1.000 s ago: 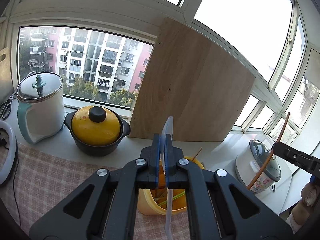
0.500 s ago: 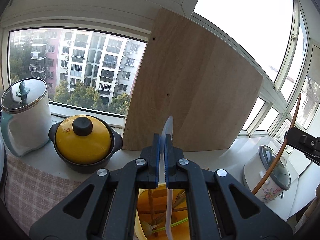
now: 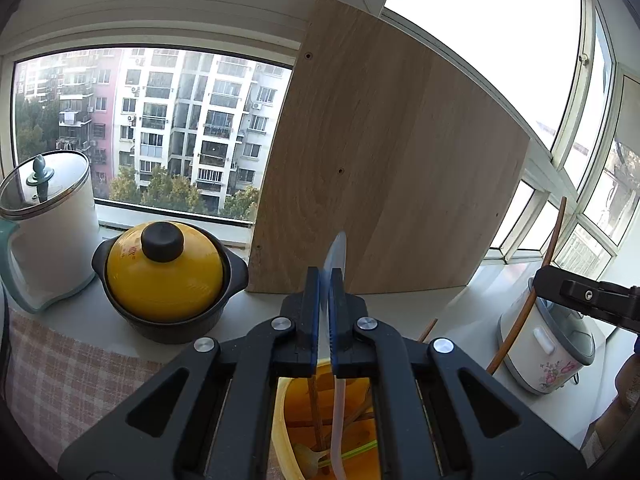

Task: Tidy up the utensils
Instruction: 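Carry clear spoon and chopstick over the yellow container and lower them in, then open left tool to drop the clear spoon while right tool releases the chopstick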

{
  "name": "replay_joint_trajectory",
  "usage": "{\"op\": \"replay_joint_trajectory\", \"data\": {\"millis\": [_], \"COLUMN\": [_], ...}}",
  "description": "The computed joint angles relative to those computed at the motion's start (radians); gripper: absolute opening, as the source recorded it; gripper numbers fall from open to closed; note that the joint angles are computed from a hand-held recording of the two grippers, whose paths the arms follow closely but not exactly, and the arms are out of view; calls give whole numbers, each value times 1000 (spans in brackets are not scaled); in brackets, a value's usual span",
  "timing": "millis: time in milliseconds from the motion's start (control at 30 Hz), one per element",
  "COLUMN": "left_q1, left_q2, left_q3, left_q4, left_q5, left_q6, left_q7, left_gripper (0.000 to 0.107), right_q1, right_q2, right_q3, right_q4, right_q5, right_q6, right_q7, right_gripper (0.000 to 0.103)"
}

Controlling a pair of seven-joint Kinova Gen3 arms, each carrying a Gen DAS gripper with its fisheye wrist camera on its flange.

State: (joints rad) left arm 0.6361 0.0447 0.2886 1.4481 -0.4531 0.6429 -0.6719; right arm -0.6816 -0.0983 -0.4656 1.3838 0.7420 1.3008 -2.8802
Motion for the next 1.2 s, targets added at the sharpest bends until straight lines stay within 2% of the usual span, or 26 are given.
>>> {"op": "replay_joint_trajectory", "data": {"millis": [767,1200], "left_q1": [-32,-64], "left_q2": [-59,-101], "left_q3": [46,79], "left_q4": [50,83], "left_q5": [17,81], "left_q6": [1,6], "left_q7": [-30,-88], "left_gripper": [1,1], "right_q1": [-62,-69], "right_q2": [23,11], "right_q3": [7,-16], "right_q4": [4,46], "right_q5": [-5,-27], "right_q6": [47,69], "right_q7": [-13,-57], "right_gripper": [3,3]}}
